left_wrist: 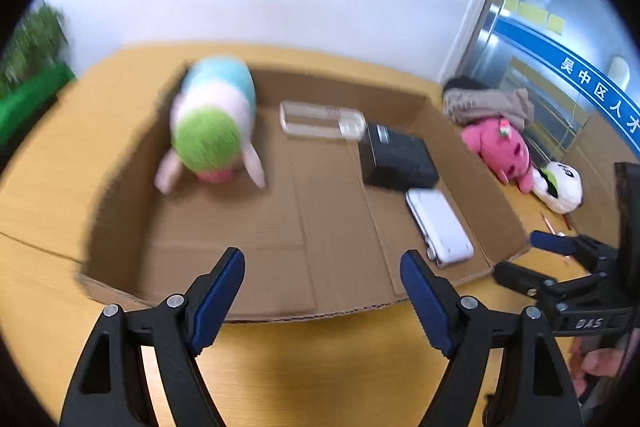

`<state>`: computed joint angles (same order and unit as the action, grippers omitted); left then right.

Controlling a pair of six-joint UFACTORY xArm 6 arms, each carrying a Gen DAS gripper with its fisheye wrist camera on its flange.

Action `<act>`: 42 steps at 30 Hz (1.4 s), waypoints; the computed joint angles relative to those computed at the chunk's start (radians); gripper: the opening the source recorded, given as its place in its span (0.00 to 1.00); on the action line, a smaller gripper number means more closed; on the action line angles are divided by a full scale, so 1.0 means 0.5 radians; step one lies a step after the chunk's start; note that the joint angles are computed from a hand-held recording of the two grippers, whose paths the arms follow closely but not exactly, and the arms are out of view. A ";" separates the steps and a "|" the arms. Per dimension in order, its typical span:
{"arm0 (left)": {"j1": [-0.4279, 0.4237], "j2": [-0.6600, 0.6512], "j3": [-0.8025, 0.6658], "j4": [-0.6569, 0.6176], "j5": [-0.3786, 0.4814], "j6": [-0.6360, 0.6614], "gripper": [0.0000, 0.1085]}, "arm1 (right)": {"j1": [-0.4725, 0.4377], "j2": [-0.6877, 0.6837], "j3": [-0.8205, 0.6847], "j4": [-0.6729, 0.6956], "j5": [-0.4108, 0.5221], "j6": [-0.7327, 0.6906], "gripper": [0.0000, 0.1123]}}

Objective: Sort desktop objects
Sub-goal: 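Open the left gripper to drop the power bank into the box, then lower the right gripper onto the black sunglasses and close on the frame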

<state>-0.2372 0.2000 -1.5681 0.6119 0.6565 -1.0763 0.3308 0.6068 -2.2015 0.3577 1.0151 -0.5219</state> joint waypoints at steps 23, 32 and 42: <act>-0.183 -0.287 0.150 0.150 0.062 -0.124 0.10 | -0.009 -0.783 0.908 0.482 -0.304 -0.395 0.31; -0.212 -0.437 0.370 -0.051 -0.213 -0.026 0.79 | -0.196 -1.107 1.187 0.916 -0.130 -0.777 0.91; -0.392 -0.218 0.474 -1.493 -0.412 1.185 0.78 | -0.539 -1.311 1.714 0.422 0.238 -1.177 0.91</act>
